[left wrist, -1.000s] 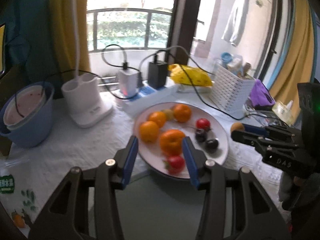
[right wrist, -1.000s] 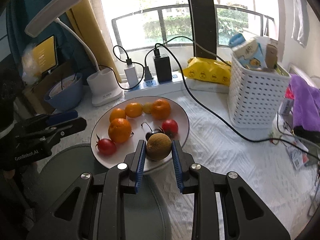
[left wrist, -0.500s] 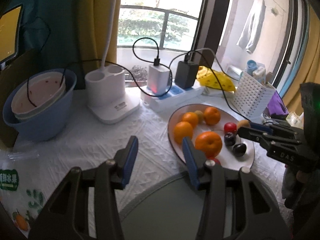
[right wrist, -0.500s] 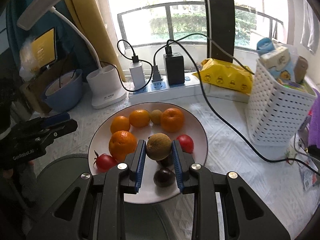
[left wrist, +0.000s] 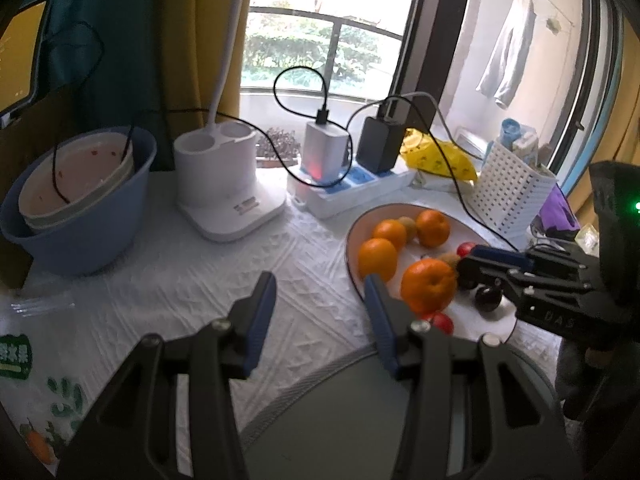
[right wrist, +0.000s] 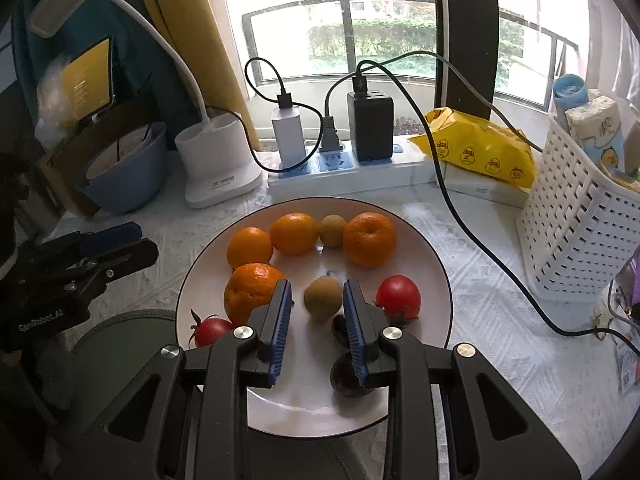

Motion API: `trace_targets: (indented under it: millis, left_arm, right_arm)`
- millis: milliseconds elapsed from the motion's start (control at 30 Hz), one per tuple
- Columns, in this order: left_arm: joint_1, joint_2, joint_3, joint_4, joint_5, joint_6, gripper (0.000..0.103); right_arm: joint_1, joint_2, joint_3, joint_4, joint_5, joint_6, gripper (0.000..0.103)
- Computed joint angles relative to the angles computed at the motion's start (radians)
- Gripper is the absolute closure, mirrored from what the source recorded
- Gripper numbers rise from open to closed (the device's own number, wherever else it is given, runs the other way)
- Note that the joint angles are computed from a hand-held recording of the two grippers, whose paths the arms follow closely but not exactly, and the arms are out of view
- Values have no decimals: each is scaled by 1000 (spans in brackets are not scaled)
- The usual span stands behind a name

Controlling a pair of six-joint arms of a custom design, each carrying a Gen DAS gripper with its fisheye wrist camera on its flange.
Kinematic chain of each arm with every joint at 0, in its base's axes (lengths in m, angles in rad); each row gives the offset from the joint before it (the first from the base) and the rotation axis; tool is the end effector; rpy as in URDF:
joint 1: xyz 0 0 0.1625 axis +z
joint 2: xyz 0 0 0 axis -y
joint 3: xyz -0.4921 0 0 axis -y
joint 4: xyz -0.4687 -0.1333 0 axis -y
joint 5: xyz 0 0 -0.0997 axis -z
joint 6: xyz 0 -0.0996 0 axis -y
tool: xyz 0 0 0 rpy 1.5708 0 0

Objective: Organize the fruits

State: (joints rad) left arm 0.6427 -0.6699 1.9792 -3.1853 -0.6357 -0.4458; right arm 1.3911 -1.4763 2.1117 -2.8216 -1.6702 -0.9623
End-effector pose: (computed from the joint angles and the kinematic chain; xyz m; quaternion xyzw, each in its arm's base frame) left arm -0.3682 -0.5423 -0.0112 0.1442 0.8731 -0.3874 0.2584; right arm 0.0209 -0.5753 0.3509 0.3491 -0.8856 0.2289 0.2033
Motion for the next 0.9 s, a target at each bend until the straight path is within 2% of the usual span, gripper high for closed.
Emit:
trace_targets:
  millis: [467,533,600,667,900]
  left_arm:
    - [-56,-25,41,13,42,-20,55]
    - [-65,-31,49,14,47,-24,53]
    - [-75,-34,60,-4,53,-21,41]
    - [-86,-36,71,-9,65,-26,38]
    - [-126,-66,111,54,86,-91,38]
  right_arm:
    - [5,-61,47,-1,11,8,74]
    - [6,-74,59,0,13,8,74]
    - [7,-88,69,2,14,6,74]
    - [6,-100,79,3,16,7,74]
    - [-11,-153,124,-1,39,11,74]
